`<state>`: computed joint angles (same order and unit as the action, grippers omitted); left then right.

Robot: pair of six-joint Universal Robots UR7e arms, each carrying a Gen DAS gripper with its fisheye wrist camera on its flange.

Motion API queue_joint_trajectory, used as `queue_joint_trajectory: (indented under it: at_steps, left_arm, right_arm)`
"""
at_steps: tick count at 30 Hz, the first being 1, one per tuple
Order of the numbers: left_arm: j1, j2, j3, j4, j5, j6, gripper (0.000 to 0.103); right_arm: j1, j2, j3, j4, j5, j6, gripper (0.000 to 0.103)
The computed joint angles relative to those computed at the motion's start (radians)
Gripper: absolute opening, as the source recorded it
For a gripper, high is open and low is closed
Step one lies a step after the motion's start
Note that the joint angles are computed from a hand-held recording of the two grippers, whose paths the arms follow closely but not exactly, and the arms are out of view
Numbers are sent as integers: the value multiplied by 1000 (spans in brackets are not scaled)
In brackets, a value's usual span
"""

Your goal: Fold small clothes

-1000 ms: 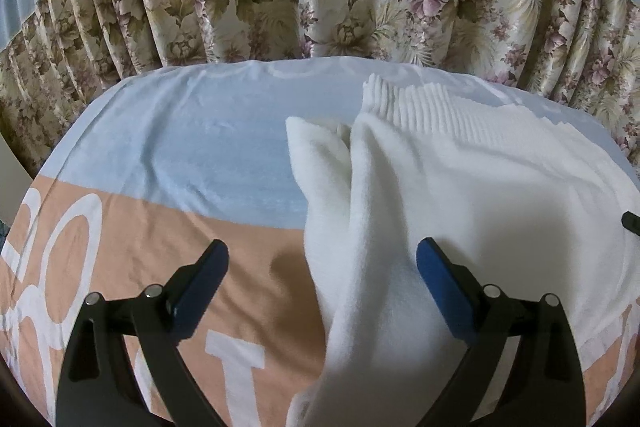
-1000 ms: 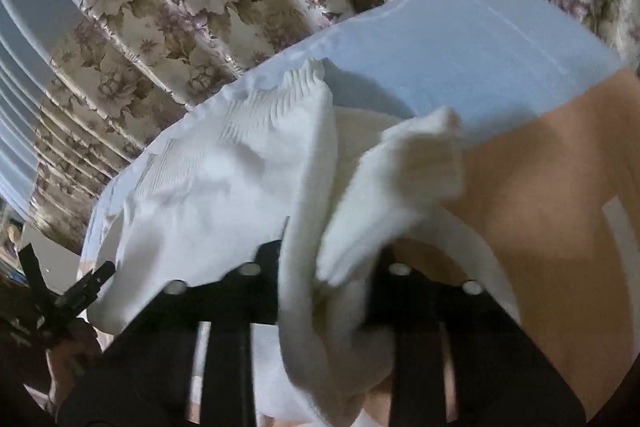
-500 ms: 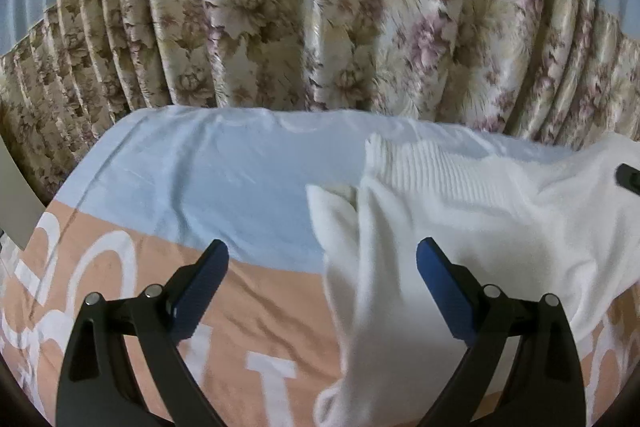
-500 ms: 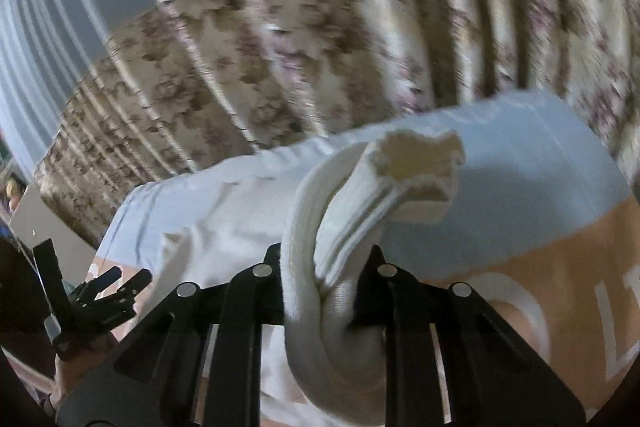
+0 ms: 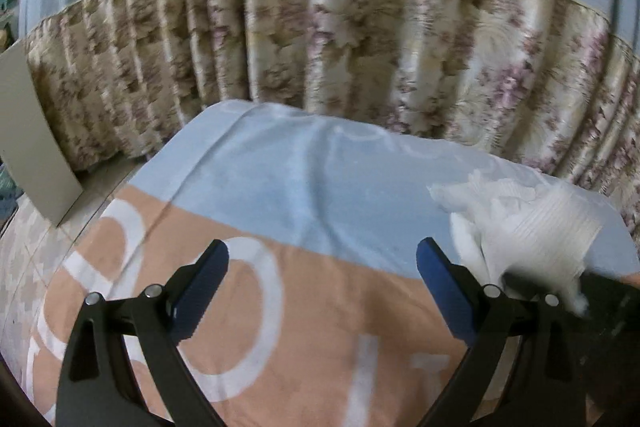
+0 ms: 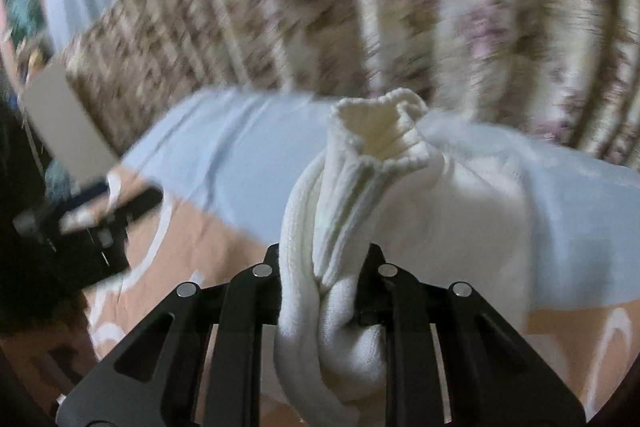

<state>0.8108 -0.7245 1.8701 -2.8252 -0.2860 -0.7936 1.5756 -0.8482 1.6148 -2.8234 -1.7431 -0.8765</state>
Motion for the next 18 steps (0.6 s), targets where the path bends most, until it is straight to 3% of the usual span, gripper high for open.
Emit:
queue_joint_trajectory:
  at_steps: [2, 4, 6, 9, 12, 15, 18]
  left_arm:
    - [2, -23, 28, 21, 3, -34, 96]
    - [2, -37, 47, 32, 5, -58, 96]
    - [3, -46, 60, 32, -4, -69, 96]
    - [-4, -37, 55, 9, -15, -39, 96]
    - [-18, -9, 28, -7, -13, -7, 96]
    - [-30, 19, -4, -30, -13, 12, 96]
    - [-37, 53, -49, -25, -40, 37, 96]
  right_arm:
    - [7, 18, 31, -14, -28, -22, 21]
    - [11, 28, 75, -62, -52, -74, 30]
    - [5, 5, 101, -56, -7, -68, 42]
    - [-15, -63, 112, 46, 95, -21, 47]
    - [-42, -145, 142, 37, 182, -5, 56]
    - [-67, -189, 151, -18, 178, 0, 56]
    - [-87, -188, 135, -50, 128, 12, 56]
